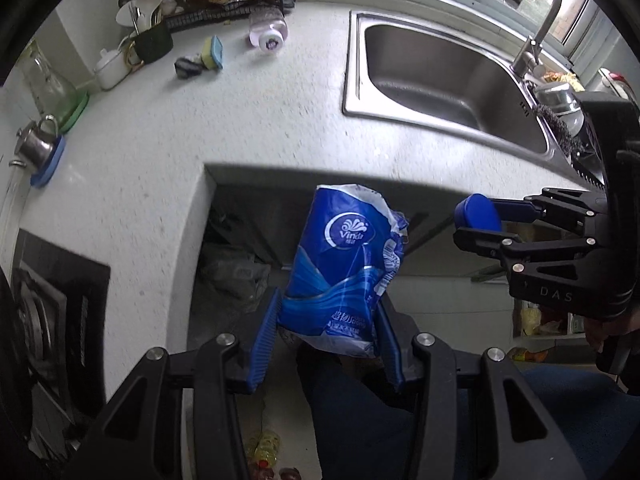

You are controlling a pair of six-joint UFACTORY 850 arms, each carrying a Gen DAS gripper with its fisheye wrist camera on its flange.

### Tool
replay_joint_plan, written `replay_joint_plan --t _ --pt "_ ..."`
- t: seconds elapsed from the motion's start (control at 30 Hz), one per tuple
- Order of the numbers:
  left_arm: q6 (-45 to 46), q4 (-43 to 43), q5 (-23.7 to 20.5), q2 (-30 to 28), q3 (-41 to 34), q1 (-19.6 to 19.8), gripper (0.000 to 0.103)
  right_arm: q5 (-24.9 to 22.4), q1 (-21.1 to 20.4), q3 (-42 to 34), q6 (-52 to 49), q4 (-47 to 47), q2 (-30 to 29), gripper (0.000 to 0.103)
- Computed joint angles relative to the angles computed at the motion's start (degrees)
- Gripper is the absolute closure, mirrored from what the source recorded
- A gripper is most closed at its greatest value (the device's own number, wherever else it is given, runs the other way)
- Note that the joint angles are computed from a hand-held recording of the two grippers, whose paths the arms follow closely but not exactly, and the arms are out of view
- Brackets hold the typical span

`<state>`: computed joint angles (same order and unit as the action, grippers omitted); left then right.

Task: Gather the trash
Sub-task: 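Carry the blue lid and tissue pack down toward the red bucket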

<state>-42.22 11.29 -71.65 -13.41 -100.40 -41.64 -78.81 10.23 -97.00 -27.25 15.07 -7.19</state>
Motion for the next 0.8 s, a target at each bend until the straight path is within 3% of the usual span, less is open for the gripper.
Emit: replay_joint_plan --t 0.37,0.47,0.67,0.8 --pt "-4.92 -3.08 6.07 2.80 11.65 -0.71 0.060 1.70 0.99 9.68 0.68 -3.02 2.29 0.060" --pt "-5.02 -5.00 10.23 3.45 16.27 0.19 0.060 3.56 1.02 12.65 0.80 -2.25 2.24 0.060" --pt "-3.96 -7.38 18.65 1.68 25.17 1.90 0.060 12.44 1.76 22.15 -0.73 -1.34 1.55 0.060" --pt "-3.55 -6.54 26.50 -1.01 30.25 2.16 0.060 20.15 2.86 29.16 -2.32 -1.45 0.81 0.060"
